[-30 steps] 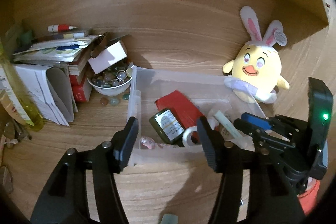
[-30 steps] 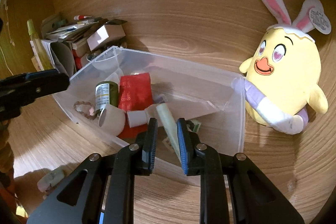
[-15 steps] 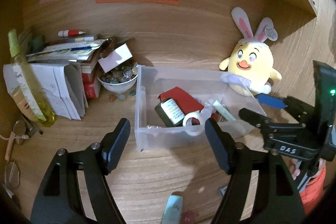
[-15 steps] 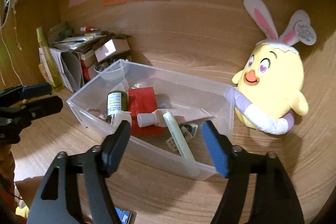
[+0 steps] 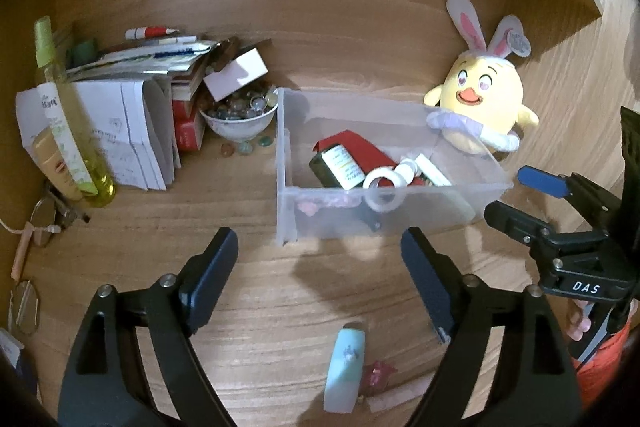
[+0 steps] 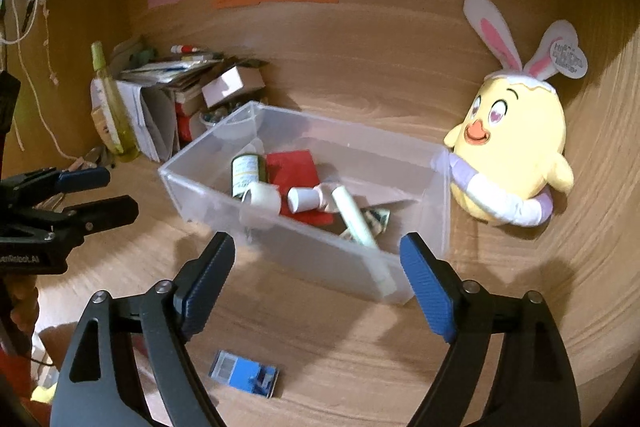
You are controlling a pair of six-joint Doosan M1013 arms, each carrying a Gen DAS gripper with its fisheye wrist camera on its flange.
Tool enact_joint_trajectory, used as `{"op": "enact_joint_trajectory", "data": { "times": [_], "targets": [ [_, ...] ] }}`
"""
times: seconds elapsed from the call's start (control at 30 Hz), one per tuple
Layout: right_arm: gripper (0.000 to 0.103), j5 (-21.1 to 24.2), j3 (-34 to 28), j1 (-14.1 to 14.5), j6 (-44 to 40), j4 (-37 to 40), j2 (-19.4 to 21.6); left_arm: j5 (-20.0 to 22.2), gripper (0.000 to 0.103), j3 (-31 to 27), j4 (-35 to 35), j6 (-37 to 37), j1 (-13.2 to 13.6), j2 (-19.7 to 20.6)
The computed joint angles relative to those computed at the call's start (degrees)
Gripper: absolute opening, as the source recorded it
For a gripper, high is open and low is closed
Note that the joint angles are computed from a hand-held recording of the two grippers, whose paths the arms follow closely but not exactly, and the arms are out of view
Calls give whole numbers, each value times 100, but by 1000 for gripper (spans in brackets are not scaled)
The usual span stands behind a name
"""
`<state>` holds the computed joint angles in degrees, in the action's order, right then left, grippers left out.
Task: Organize objects
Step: 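Open both grippers to drop the bracelet and green stick into the box, then grasp the mint-green tube with the left gripper while the right grasps the blue Max card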
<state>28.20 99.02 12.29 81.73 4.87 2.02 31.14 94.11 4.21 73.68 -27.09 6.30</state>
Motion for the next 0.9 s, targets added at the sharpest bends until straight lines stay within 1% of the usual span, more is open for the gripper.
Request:
{"op": "enact_joint_trajectory", "data": {
  "times": [0.3, 0.4, 0.63, 0.9],
  "targets": [
    [83, 289, 160, 57, 95, 116, -10, 291, 85, 105, -330, 233, 35, 16],
    [83, 396, 215, 111, 386, -118, -8, 395, 85, 151, -570, 360, 76, 35],
    [83, 627, 368, 219, 516, -273, -13, 596, 85, 227, -727, 451, 87, 80],
    [83, 886, 391, 219, 344, 89, 76, 857, 85, 222, -754, 608, 42, 195]
  ]
}}
